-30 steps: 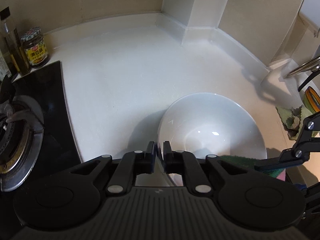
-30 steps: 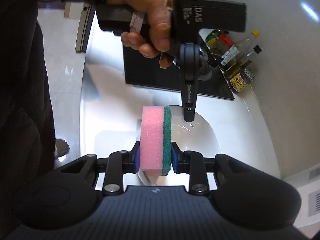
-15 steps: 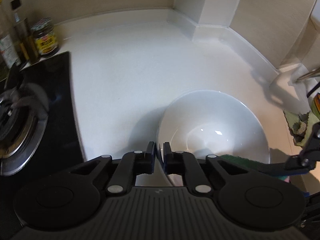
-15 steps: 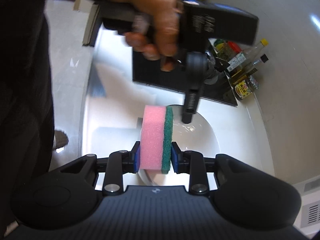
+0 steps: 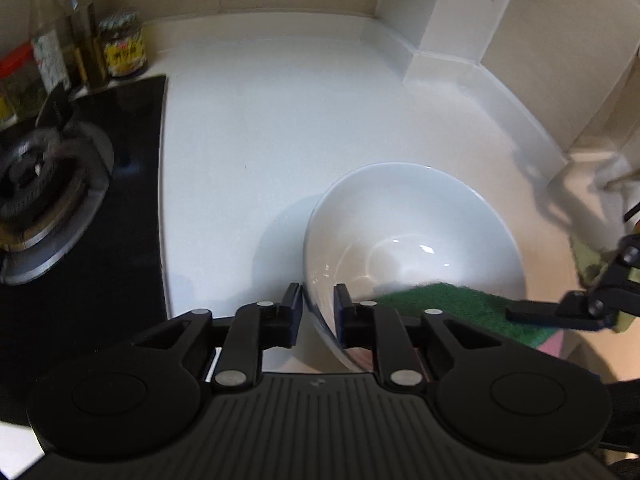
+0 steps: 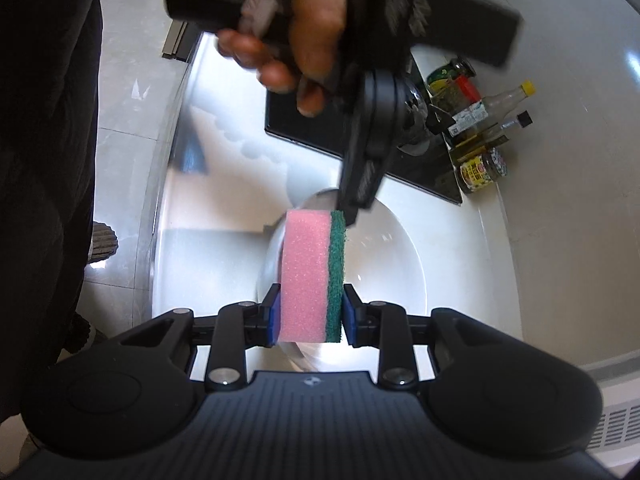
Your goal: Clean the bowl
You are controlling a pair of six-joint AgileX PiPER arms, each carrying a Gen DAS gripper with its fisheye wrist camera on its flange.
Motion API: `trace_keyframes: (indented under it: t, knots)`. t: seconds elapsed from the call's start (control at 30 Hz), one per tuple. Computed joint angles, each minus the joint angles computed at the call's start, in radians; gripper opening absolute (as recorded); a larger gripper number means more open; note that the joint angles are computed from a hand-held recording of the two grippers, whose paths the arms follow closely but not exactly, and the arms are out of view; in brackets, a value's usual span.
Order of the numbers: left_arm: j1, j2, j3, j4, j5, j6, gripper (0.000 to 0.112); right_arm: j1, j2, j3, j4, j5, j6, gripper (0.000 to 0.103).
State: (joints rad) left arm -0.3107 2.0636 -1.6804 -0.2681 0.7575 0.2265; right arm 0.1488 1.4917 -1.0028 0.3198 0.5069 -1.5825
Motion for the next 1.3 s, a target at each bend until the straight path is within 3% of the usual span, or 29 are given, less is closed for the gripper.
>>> trace_keyframes:
  t: [0.13, 0.23, 0.37, 0.47, 0.57, 0.73, 0.8, 0.87, 0.97, 1.07, 1.17, 1.3]
  knots:
    - [0.022, 0.135, -0.224, -0.057, 0.107, 0.094, 0.005, 0.0, -0.009, 0.012, -0.058, -0.018, 0.013, 0.026]
    - [0.012, 0.177, -0.303, -0.044, 0.148, 0.067, 0.008, -0.008, -0.007, 0.022, -0.084, -0.039, 0.036, 0.026]
    - [0.0, 0.033, -0.075, 0.003, 0.027, 0.008, 0.017, -0.001, -0.004, 0.028, -0.089, -0.053, 0.09, 0.026]
    - [-0.002, -0.049, 0.065, -0.023, -0.033, 0.003, 0.017, 0.006, -0.005, 0.034, -0.097, -0.065, 0.104, 0.026]
    - [-0.025, -0.033, 0.038, 0.026, -0.02, 0.004, 0.015, 0.012, -0.003, 0.033, -0.104, -0.066, 0.111, 0.026]
    - [-0.015, 0.114, -0.226, 0.003, 0.132, 0.065, 0.01, 0.012, -0.006, 0.023, -0.184, -0.046, 0.139, 0.026]
    - [-0.022, 0.147, -0.284, 0.014, 0.153, 0.056, 0.013, 0.006, 0.0, 0.02, -0.189, -0.043, 0.142, 0.026]
    - [-0.037, 0.087, -0.192, 0.072, 0.104, -0.02, 0.021, 0.002, 0.007, 0.016, -0.185, -0.044, 0.152, 0.026]
    - [-0.042, -0.012, -0.032, 0.085, 0.041, -0.09, 0.021, 0.003, 0.012, 0.013, -0.188, -0.046, 0.196, 0.026]
    - [-0.055, -0.022, -0.012, 0.11, 0.046, -0.075, 0.02, 0.004, 0.019, 0.002, -0.164, -0.033, 0.205, 0.026]
    - [-0.047, 0.062, -0.151, 0.11, 0.101, -0.023, 0.011, 0.008, 0.029, -0.01, -0.122, -0.023, 0.178, 0.026]
    - [-0.032, 0.19, -0.369, 0.068, 0.193, 0.026, 0.01, 0.015, 0.035, -0.023, -0.167, -0.014, 0.201, 0.026]
